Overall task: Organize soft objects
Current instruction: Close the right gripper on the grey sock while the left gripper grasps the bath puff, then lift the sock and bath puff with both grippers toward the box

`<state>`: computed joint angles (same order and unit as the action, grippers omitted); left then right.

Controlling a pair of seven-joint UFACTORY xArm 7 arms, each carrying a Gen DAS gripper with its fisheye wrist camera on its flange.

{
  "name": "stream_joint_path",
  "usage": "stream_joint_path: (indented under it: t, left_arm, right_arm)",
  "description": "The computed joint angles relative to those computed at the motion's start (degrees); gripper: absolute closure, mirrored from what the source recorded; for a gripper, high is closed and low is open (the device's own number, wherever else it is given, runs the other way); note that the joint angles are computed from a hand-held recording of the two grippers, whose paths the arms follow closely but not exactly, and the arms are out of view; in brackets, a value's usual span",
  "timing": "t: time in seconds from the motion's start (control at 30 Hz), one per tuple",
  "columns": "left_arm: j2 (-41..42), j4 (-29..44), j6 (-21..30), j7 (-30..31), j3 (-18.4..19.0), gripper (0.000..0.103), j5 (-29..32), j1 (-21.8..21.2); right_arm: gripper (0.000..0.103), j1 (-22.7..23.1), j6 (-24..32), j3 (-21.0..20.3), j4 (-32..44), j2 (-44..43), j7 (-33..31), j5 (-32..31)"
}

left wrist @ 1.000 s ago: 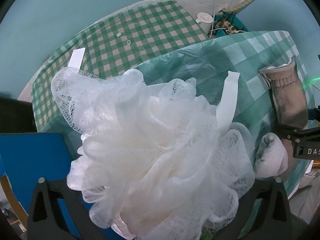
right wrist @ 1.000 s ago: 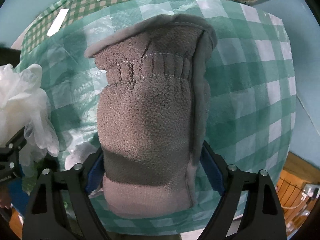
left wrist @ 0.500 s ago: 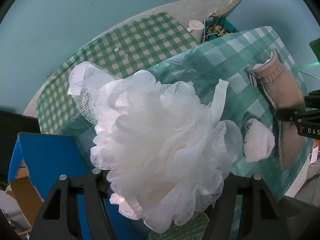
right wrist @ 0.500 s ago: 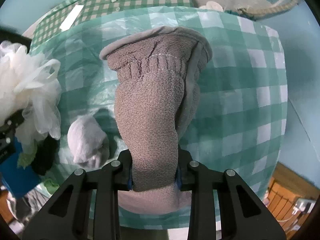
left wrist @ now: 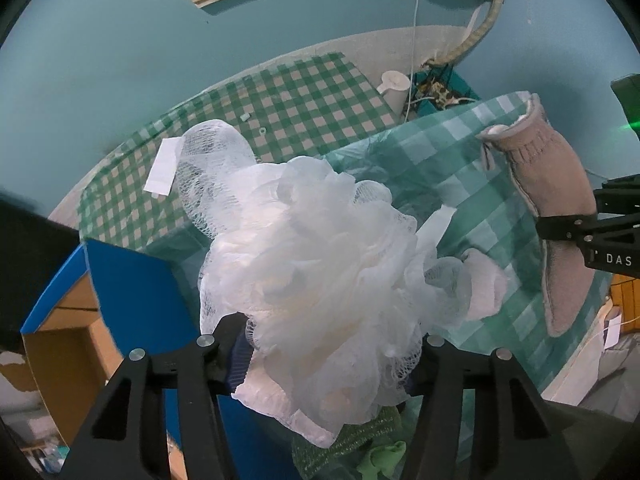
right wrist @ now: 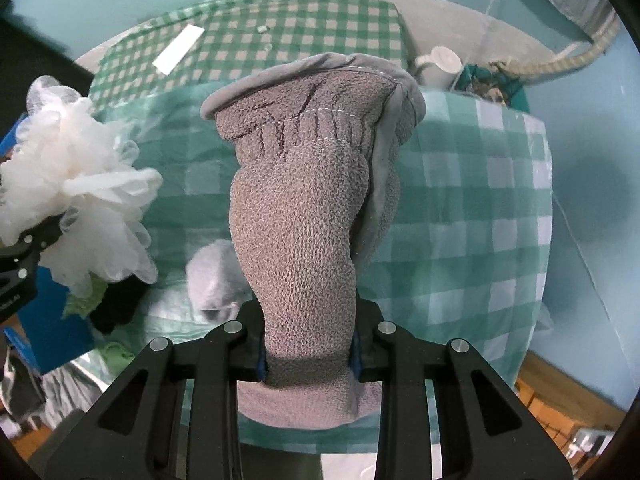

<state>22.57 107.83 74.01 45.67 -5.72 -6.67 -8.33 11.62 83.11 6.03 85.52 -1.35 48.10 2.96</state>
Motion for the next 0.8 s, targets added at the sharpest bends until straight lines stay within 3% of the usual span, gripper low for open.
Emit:
stream_joint_path:
  t: [0.8]
  left_arm:
    - [-3.9, 6.9, 3.7, -0.2, -0.1, 0.05, -9.5, 4.4]
  right_arm:
    - [0.075, 3.1, -1.5, 0.7, 13.8, 7.6, -6.0, -1.9]
